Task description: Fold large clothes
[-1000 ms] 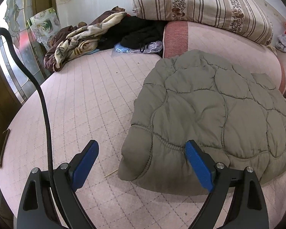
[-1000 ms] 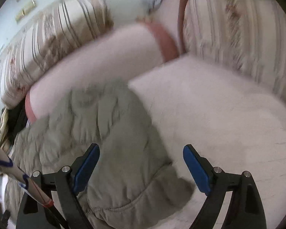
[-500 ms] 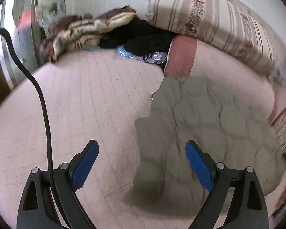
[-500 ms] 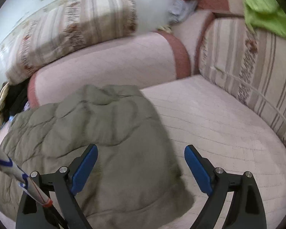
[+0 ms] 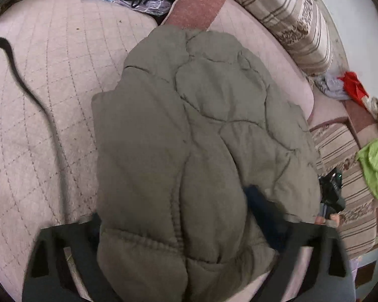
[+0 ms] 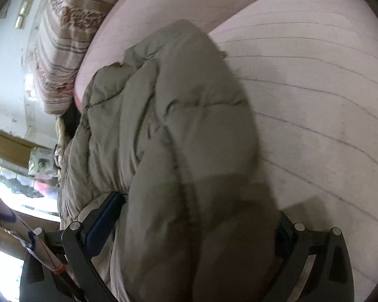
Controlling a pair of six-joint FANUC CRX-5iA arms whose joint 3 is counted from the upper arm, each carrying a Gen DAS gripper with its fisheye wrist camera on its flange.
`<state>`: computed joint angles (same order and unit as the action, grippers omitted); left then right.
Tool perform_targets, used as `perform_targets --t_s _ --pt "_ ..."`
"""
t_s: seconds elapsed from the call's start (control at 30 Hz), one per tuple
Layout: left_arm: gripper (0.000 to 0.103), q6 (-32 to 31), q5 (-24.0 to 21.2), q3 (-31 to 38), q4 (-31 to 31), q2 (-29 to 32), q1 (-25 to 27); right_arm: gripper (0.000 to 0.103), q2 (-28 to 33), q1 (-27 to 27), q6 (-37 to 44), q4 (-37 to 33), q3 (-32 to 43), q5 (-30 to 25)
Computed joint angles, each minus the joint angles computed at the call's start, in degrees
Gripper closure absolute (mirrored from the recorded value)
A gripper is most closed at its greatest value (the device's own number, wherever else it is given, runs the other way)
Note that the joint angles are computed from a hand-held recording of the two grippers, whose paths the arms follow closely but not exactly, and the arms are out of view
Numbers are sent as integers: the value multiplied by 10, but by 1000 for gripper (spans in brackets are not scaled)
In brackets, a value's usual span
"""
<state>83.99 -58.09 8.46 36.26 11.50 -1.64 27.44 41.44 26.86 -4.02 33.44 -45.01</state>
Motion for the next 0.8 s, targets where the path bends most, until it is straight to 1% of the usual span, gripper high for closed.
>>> perform_targets --t_s 0.03,0.07,0.1,0.13,0.2,0.3,0.47,0.6,0.7,0.8 --pt "38 -1 2 -2 5 -3 1 4 0 0 3 -9 -1 10" --pt "47 2 2 1 2 -6 3 13 -3 1 7 -21 -5 23" --pt "50 5 0 4 -2 -9 5 19 -10 1 11 -33 -15 40" --pt "53 8 2 5 -7 -15 4 23 -19 3 9 -35 -28 55" --pt "56 18 3 15 -28 -22 2 34 -30 8 13 -39 -42 71" --pt "58 25 6 6 -35 -41 5 43 -48 21 11 -34 -60 86" --pt "59 25 -3 -26 -36 -76 20 46 -67 46 -2 -11 -78 99" --pt "59 16 -16 -43 -51 -96 24 48 -81 53 -4 -12 -96 116" --pt "59 3 -19 -58 -54 -108 28 49 -94 60 -12 -8 -121 133" --pt "59 5 -22 -60 -56 -106 30 50 -103 68 -31 7 -143 147"
